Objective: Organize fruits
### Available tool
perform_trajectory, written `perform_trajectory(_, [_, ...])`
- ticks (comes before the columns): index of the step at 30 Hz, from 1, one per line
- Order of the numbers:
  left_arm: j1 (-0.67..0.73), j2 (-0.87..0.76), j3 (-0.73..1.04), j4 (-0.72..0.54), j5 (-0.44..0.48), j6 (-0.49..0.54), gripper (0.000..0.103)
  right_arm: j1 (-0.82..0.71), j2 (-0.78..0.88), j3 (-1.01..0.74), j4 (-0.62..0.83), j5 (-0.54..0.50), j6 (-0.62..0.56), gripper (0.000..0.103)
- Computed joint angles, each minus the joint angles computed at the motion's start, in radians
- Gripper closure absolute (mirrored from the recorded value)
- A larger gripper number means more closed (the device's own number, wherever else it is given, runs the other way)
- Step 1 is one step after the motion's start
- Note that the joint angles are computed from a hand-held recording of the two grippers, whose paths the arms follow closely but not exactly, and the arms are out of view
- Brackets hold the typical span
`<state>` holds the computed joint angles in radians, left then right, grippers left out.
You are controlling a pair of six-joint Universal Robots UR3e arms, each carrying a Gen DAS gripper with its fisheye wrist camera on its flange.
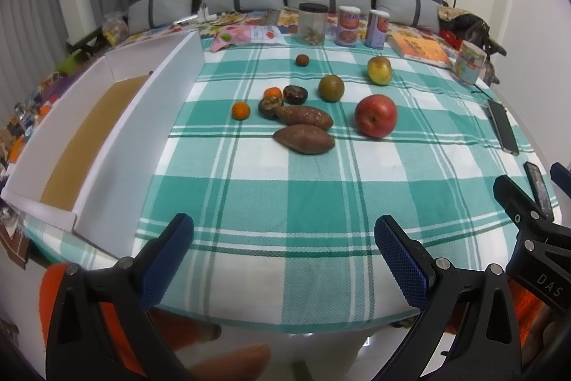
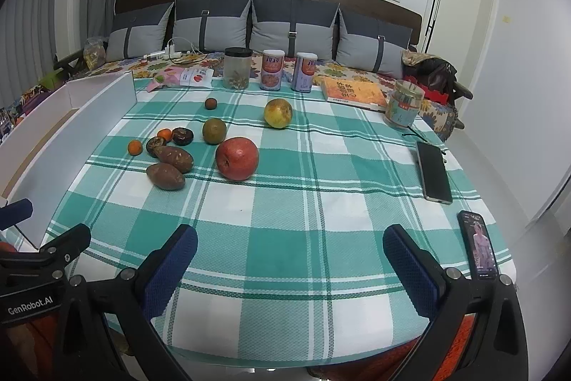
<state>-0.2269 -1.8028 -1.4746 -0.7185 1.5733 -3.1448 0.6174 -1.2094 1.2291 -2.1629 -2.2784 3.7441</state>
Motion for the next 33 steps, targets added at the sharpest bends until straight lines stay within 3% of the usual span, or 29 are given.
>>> perform_trajectory(33, [-0.009,-0.029,0.019,-0.006,0.026,-0.028,0.001,0.004,-0.002,0.046,-0.073,-0.013,-0.002,0.000])
